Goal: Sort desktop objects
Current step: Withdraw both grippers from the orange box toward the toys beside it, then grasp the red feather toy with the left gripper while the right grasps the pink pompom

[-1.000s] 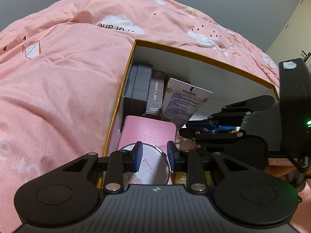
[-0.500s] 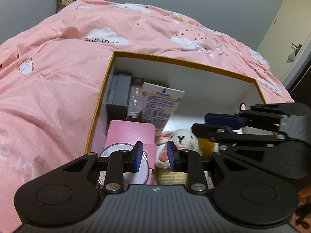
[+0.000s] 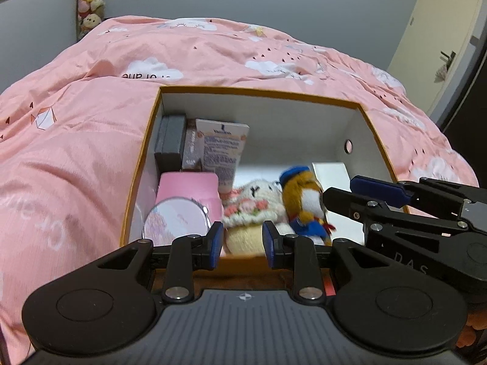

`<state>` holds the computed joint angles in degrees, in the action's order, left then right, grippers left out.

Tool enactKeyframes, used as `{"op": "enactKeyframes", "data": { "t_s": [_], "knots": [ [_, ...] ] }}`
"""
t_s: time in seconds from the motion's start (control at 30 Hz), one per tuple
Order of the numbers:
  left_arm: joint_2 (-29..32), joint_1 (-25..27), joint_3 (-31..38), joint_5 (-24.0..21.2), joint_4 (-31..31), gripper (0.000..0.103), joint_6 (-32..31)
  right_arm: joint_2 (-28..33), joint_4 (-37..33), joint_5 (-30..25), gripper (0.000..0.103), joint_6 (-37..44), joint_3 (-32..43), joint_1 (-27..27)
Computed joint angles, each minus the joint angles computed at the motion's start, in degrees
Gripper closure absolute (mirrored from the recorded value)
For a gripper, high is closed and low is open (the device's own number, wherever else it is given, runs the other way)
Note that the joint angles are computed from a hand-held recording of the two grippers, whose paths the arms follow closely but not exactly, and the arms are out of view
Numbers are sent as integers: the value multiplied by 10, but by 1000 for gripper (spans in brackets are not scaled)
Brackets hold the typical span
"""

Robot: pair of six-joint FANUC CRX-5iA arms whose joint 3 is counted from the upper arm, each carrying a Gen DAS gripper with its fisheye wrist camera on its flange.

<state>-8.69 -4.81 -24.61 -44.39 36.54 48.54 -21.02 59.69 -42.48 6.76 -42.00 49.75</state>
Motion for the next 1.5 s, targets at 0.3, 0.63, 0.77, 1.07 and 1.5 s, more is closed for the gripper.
{"op": "enactKeyframes", "data": {
  "t_s": [0.3,0.63,0.77,1.07,1.5],
  "knots": [
    [-45,6,-32,-31,-27,66,-10,-51,-69,-62,60,0,-20,76],
    [-61,15,-49,-64,-42,54,-8,-50,-176,-91,54,0,-12,102],
    [-57,19,-46,-76,-56,54,8,-48,-196,-105,53,-9,-10,99],
    [-40,46,-47,-108,-32,54,9,-63,-242,-100,53,-29,-14,75],
    [-55,85,-30,-97,-101,52,61,-46,-305,-81,50,43,0,48]
  ]
}}
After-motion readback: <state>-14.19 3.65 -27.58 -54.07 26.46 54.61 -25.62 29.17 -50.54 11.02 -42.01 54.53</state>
